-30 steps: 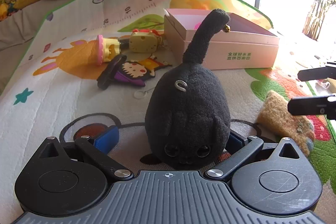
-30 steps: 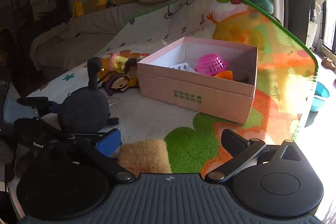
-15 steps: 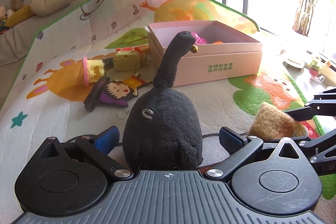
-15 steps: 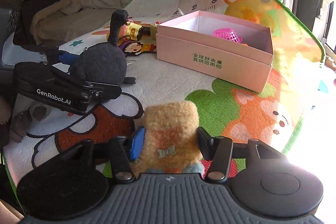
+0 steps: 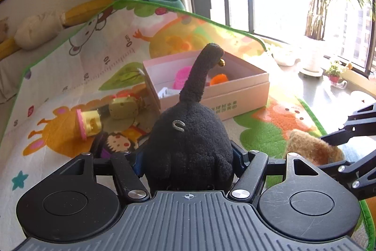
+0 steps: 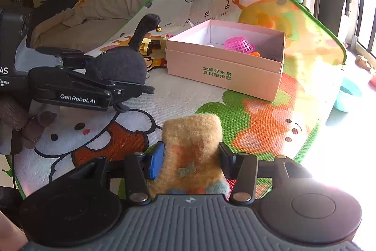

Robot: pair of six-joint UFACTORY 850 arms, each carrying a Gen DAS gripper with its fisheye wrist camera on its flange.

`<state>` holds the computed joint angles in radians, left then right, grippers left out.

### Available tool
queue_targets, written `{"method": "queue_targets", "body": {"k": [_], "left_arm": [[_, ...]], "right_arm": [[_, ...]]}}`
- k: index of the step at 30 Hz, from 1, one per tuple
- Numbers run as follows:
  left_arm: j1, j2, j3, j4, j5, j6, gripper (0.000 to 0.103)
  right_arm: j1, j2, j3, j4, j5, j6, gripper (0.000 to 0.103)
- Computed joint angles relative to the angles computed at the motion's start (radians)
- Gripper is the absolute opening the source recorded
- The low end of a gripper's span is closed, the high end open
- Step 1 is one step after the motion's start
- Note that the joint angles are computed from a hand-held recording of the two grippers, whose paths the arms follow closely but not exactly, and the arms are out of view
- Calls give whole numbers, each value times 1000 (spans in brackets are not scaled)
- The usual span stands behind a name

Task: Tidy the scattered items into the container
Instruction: 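Carry the plush and mitten over the pink box and release both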

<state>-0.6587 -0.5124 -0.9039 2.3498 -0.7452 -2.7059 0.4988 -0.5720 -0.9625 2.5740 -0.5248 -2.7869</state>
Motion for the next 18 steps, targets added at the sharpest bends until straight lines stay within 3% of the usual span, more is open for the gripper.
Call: {"method": "queue_targets", "body": {"k": [4,9,10,11,12,13,18], "left_arm": [[51,6,-79,145,37,-29,72],[98,-63,-245,202,33,48,73],[108,-80,-276,226,30,46,77],[115,-95,-304,224,32,59,92],[121,-112,-335,204,38,82,98],[126,-121,-352,181,41,95,98],[150,-83,-268,175,44,-18,98]], "right_arm": [[-2,9,8,-21,0,32,48],[0,20,14,2,15,33,48],[-1,24,14,10,18,31,48],[-2,29,14,14,19,29,48],[-3,33,14,20,20,24,48],[-4,37,12,29,23,16,48],[-9,47,2,52,33,-10,48]]}}
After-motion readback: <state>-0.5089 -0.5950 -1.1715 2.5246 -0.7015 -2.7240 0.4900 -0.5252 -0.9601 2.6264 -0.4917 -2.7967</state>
